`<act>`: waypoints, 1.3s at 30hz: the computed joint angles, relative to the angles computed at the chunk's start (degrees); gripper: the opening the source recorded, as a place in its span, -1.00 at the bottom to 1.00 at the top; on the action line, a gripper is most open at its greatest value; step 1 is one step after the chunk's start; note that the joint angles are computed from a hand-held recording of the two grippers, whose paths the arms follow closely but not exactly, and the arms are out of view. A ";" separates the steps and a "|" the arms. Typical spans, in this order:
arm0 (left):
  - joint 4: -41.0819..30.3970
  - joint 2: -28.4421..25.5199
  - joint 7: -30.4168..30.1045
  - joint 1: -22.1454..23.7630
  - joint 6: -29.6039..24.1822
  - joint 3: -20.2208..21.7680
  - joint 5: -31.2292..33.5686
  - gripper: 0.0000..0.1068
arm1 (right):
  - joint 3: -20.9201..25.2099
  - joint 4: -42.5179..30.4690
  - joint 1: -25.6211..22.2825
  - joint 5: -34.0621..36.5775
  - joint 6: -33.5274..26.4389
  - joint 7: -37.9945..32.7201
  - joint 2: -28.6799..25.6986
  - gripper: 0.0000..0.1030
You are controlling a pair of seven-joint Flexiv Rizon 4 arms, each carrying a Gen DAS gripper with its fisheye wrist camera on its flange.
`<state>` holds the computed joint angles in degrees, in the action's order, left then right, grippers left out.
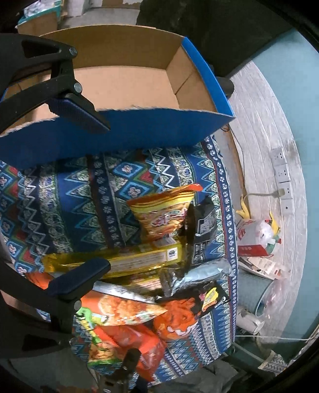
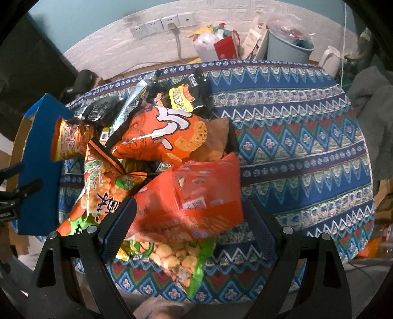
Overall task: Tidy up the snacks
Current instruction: 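Grasp the yellow-red striped chip bag with left tool while right tool grasps orange bag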
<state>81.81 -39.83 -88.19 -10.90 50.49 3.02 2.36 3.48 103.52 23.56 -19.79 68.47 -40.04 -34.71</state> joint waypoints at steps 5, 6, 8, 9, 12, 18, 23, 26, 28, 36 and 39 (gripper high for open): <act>-4.86 -3.33 -1.44 -0.08 -2.79 0.04 -0.76 0.91 | 0.62 -2.54 -0.20 0.51 -0.93 -1.04 -2.15 0.71; -5.90 -3.97 -1.81 -0.20 -3.70 0.18 -0.78 0.91 | 1.10 -3.24 -0.46 0.99 -1.88 -1.55 -2.53 0.68; -7.87 -5.35 -2.81 0.17 -5.06 -0.14 -1.74 0.91 | 0.80 -3.72 -0.22 0.98 -2.21 -1.82 -3.10 0.56; -8.75 -6.00 -3.21 0.32 -5.54 -0.32 -2.18 0.91 | 0.56 -3.64 -0.08 0.97 -1.82 -1.73 -3.22 0.49; -13.15 -8.88 -4.43 -0.08 -8.49 0.00 -2.17 0.91 | 0.00 -3.46 -0.08 1.08 0.28 -1.62 -3.59 0.23; -21.25 -14.03 -6.40 -2.29 -12.53 2.49 2.20 0.91 | -2.75 -2.51 1.03 -0.82 3.80 -1.13 -3.11 -0.45; -25.03 -16.20 -7.34 -3.43 -13.81 3.44 5.30 0.91 | -2.08 -2.81 0.07 -0.88 5.04 -2.09 -3.17 -0.53; -25.66 -16.58 -7.75 -3.79 -13.81 3.63 6.39 0.91 | -2.90 -2.50 0.80 -1.44 5.71 -1.74 -2.93 -0.57; -25.73 -16.57 -7.63 -3.82 -13.90 3.46 6.76 0.74 | -3.89 -1.88 1.53 -2.17 6.42 -1.12 -2.55 -0.61; -29.24 -18.80 -5.41 -2.51 -19.66 0.92 3.36 0.26 | -10.00 1.47 5.68 -8.01 9.77 4.28 -0.44 -0.70; -29.97 -19.82 -5.84 -1.08 -20.51 -0.36 0.61 0.26 | -11.29 2.20 6.46 -10.05 10.73 5.66 0.11 -0.71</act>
<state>51.84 -59.65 -94.03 -11.98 29.98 2.66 2.96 -7.80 105.72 30.03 -29.84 79.20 -34.38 -34.61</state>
